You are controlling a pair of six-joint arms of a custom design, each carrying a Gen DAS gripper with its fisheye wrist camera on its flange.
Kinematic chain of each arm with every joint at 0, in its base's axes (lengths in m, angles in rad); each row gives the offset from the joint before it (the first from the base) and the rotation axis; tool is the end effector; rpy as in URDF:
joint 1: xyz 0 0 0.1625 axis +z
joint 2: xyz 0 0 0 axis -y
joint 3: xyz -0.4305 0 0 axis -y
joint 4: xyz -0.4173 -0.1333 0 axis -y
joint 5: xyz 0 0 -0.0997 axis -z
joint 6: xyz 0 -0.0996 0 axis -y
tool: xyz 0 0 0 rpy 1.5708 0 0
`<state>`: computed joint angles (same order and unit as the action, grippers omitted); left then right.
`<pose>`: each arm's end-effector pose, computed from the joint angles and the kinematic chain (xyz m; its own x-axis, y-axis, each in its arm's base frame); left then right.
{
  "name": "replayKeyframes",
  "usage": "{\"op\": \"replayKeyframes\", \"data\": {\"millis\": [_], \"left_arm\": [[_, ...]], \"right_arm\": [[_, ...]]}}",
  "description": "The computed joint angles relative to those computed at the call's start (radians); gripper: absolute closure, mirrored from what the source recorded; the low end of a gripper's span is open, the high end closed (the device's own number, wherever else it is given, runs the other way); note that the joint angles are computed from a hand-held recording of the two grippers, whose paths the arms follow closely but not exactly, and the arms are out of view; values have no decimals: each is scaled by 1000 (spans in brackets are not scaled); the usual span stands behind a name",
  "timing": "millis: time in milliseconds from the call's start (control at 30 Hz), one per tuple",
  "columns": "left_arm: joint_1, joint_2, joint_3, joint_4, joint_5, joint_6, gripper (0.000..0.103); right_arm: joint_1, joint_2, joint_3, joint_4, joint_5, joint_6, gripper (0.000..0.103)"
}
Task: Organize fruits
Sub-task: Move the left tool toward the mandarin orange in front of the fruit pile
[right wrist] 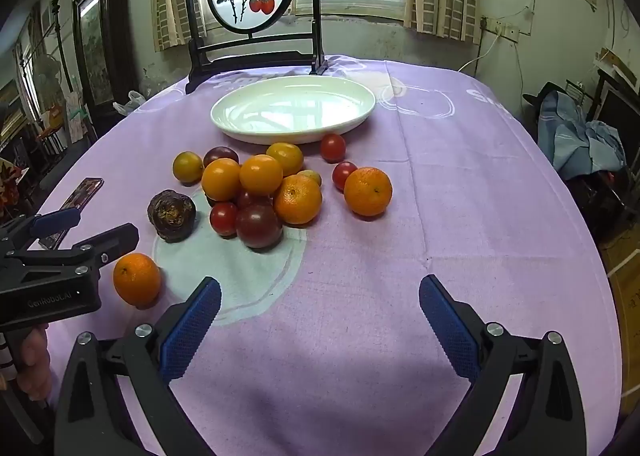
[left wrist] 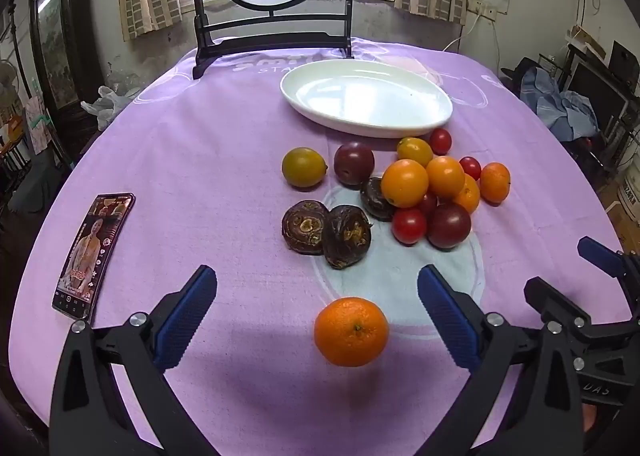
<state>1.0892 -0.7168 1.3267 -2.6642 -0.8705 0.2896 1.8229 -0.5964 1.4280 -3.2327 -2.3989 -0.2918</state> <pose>-0.1910 -0.7919 0.1852 -0.6653 0.3091 -0.6796 0.6262 0.7267 -0.2826 0.2462 -0.7155 0.1241 -0.7087 0.1548 0.6883 -0.3886 0.7287 -0.5640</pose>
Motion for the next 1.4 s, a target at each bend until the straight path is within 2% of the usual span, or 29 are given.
{"op": "replayKeyframes", "data": {"millis": [367, 400, 1400], "left_arm": [[3, 3, 5, 1, -5, -15, 5], [3, 1, 7, 1, -7, -18, 5], [6, -8, 15, 36, -7, -45, 5]], "right_arm": [[0, 11, 15, -35, -9, -4, 4], [-2, -1, 15, -8, 0, 7, 4], [4, 1, 18, -3, -3, 17, 4]]}}
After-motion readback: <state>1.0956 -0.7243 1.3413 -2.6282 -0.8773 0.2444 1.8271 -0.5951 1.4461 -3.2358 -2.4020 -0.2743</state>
